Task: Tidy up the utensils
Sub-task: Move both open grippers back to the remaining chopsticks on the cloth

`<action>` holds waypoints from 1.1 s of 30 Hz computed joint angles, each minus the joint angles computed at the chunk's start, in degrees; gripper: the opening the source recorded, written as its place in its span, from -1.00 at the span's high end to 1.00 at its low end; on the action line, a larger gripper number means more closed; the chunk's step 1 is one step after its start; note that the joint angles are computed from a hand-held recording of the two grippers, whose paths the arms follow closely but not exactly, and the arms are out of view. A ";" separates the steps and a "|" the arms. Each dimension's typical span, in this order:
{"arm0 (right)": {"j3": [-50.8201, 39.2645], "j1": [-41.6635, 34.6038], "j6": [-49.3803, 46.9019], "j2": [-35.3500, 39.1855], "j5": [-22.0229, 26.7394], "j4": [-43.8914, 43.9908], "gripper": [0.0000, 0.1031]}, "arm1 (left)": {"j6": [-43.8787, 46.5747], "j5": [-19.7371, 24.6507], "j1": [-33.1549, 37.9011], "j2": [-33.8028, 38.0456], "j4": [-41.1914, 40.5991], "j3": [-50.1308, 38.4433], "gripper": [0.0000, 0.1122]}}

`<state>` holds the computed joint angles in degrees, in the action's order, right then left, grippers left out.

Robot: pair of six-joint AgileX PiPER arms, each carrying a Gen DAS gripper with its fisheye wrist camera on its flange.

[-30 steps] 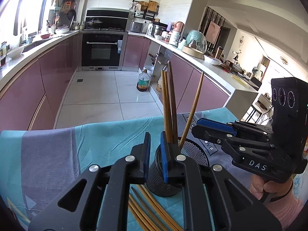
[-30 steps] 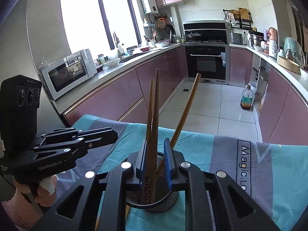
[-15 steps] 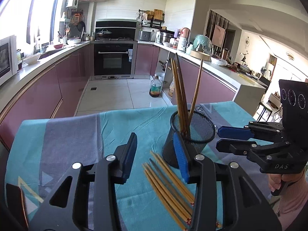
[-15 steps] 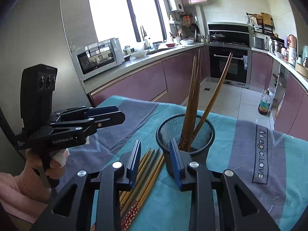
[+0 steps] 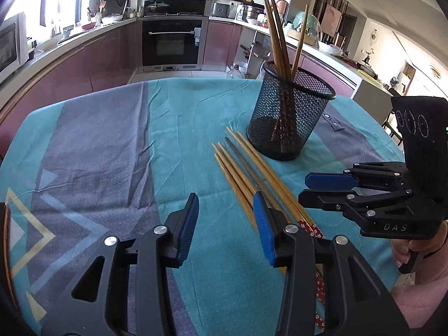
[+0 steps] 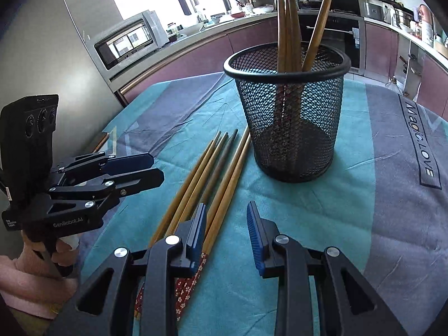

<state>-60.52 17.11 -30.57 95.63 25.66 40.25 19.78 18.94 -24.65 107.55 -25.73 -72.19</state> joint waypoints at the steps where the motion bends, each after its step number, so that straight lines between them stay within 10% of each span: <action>1: 0.03 0.47 1.01 0.06 -0.28 -1.02 0.45 | 0.03 0.17 -0.18 0.39 -0.13 -0.23 0.29; 33: -0.19 4.54 14.57 0.94 -3.44 -14.80 0.53 | -3.38 0.39 -3.82 1.57 3.43 0.89 0.28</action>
<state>-60.72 21.65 -16.00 96.57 22.23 25.46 16.40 19.34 -28.48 109.12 -22.30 -71.30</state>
